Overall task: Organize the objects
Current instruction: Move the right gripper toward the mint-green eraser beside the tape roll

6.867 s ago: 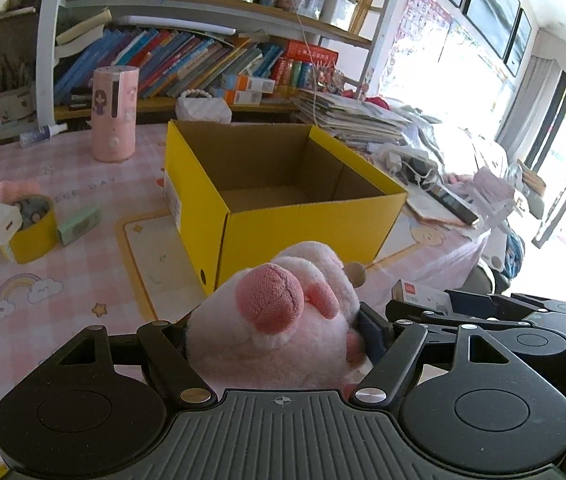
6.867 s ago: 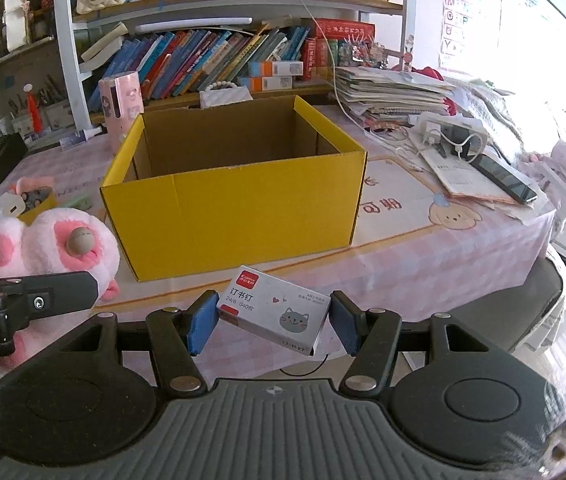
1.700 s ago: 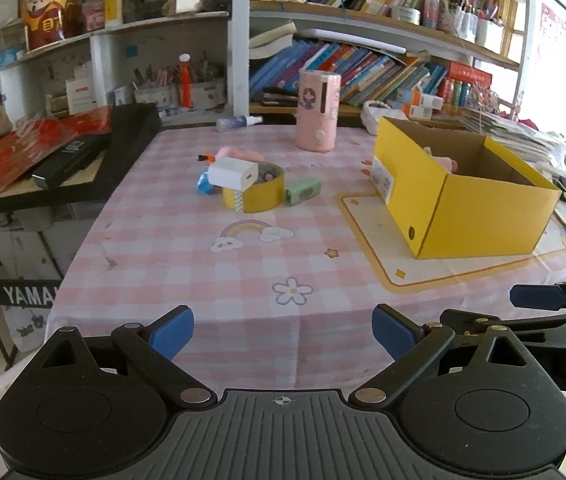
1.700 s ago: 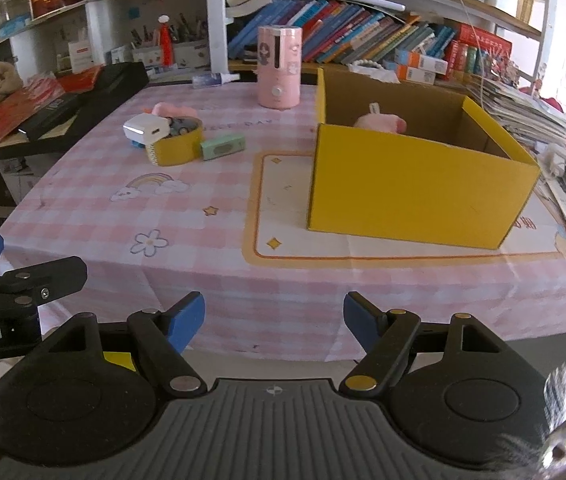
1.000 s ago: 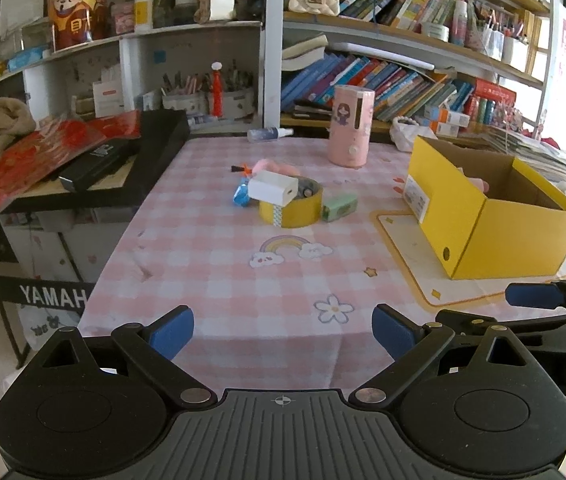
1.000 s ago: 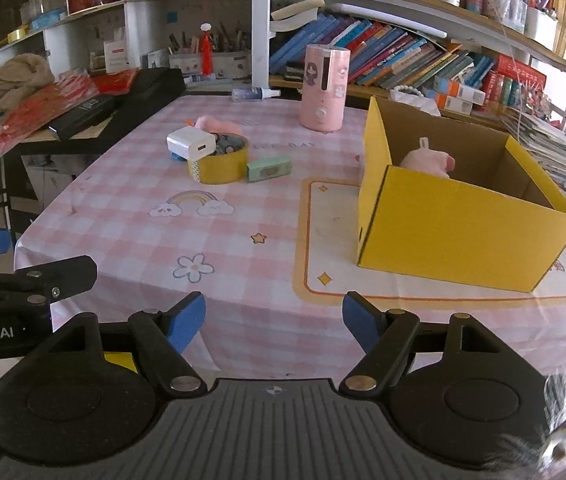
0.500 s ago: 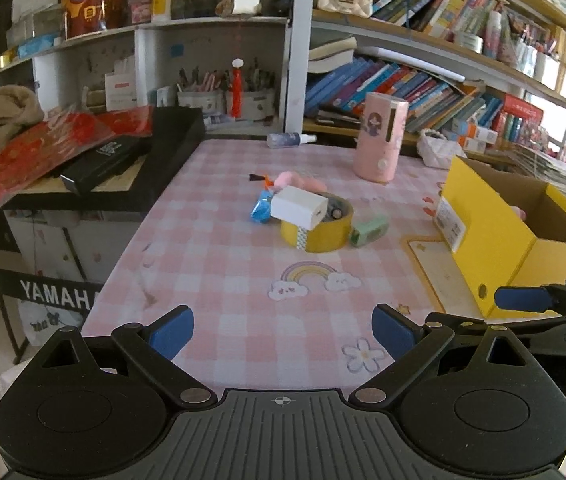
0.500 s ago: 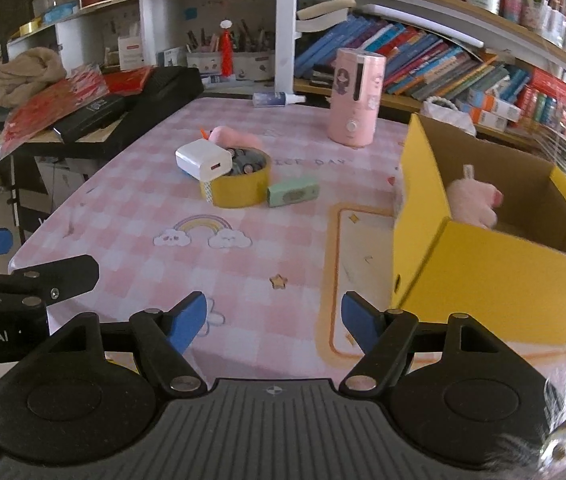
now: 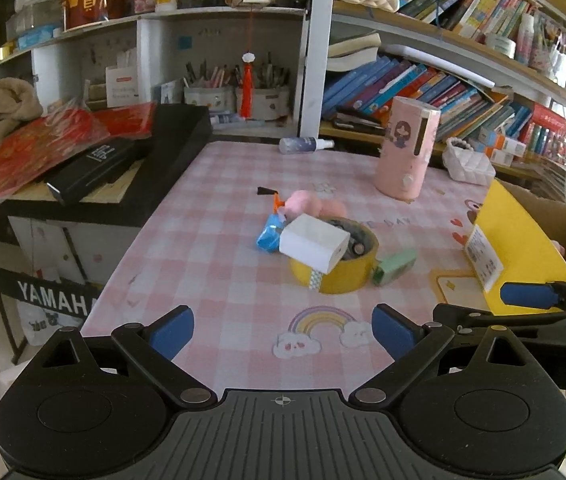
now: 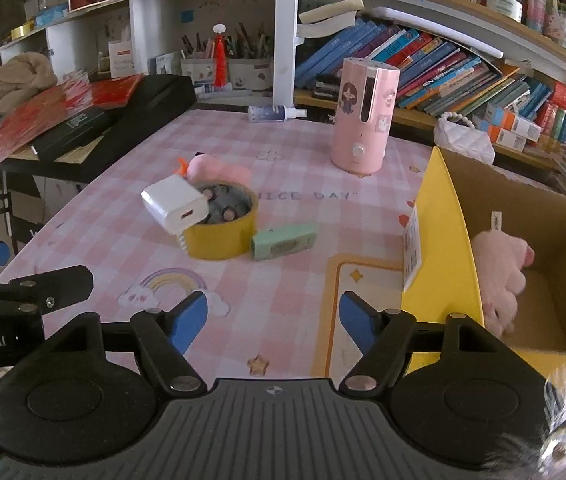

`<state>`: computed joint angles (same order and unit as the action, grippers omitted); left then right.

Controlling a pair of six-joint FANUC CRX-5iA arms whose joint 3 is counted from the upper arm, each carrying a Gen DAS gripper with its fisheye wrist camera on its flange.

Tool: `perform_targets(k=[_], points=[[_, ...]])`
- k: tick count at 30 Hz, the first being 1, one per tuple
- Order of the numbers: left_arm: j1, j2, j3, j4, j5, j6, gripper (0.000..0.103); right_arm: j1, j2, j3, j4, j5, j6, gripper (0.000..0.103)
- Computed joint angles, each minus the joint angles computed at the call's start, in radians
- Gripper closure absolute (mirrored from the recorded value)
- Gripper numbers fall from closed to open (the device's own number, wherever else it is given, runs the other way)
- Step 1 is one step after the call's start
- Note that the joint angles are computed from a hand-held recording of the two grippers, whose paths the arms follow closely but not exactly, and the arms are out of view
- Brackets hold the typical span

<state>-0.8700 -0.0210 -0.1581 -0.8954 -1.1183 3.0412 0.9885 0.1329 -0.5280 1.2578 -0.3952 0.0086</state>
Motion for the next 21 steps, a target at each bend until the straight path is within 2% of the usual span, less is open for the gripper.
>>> perform_targets(k=[6, 11, 17, 21], points=[[0.043, 0.023, 0.026, 0.005, 0.005, -0.005, 0.006, -0.034, 0.056, 0.061, -0.040, 0.036, 0.065, 0.033], [0.077, 0.037, 0.042, 0.014, 0.017, -0.030, 0.006, -0.044, 0.121, 0.147, -0.156, 0.027, 0.183, 0.035], [0.115, 0.049, 0.050, 0.027, 0.040, -0.041, 0.006, -0.034, 0.213, 0.311, -0.428, -0.023, 0.491, 0.035], [0.141, 0.056, 0.053, 0.040, 0.059, -0.044, 0.006, -0.021, 0.290, 0.448, -0.608, -0.121, 0.731, 0.036]])
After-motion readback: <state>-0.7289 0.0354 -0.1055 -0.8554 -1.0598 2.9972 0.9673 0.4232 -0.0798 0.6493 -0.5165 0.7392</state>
